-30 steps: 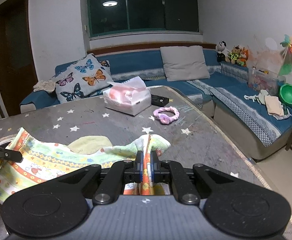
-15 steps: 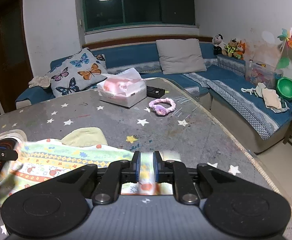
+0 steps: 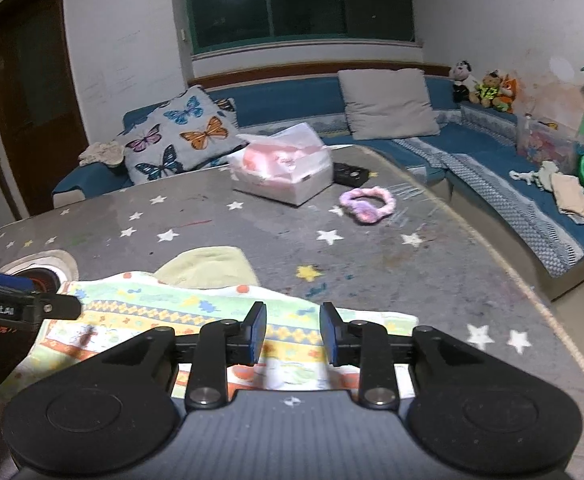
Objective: Fold clothes
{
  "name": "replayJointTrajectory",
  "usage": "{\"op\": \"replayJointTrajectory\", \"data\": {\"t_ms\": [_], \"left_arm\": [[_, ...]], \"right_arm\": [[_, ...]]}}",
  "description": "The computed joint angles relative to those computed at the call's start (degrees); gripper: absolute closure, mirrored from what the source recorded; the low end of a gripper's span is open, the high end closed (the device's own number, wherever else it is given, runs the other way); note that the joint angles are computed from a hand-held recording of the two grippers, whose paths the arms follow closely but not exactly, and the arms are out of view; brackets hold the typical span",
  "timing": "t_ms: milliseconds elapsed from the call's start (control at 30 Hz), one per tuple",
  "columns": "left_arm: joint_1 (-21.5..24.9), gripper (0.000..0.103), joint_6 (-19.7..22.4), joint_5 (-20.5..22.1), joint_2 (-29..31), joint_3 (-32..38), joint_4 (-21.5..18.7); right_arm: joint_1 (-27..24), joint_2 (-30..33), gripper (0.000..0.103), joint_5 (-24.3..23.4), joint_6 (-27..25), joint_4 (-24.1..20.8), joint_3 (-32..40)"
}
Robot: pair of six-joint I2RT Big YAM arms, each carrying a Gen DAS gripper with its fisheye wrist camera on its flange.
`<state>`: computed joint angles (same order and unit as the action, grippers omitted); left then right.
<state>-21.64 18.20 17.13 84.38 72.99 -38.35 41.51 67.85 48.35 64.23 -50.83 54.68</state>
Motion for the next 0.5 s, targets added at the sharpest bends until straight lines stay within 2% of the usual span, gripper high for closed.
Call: {"op": "replayJointTrajectory", "data": {"t_ms": [233,500], "left_arm": [[-2.06,0.007,0.24,-1.19,2.41,1.80,0.41],[-3.66,0.006,-0.81,-3.06,6.15,4.92,-0.01]], "right_arm": [[-2.08,2.72,0.074,-3.42,-5.07,5.42,0.78],[-4.62,4.78,0.070,-5.92,-8.07,9.50,0.71]]}}
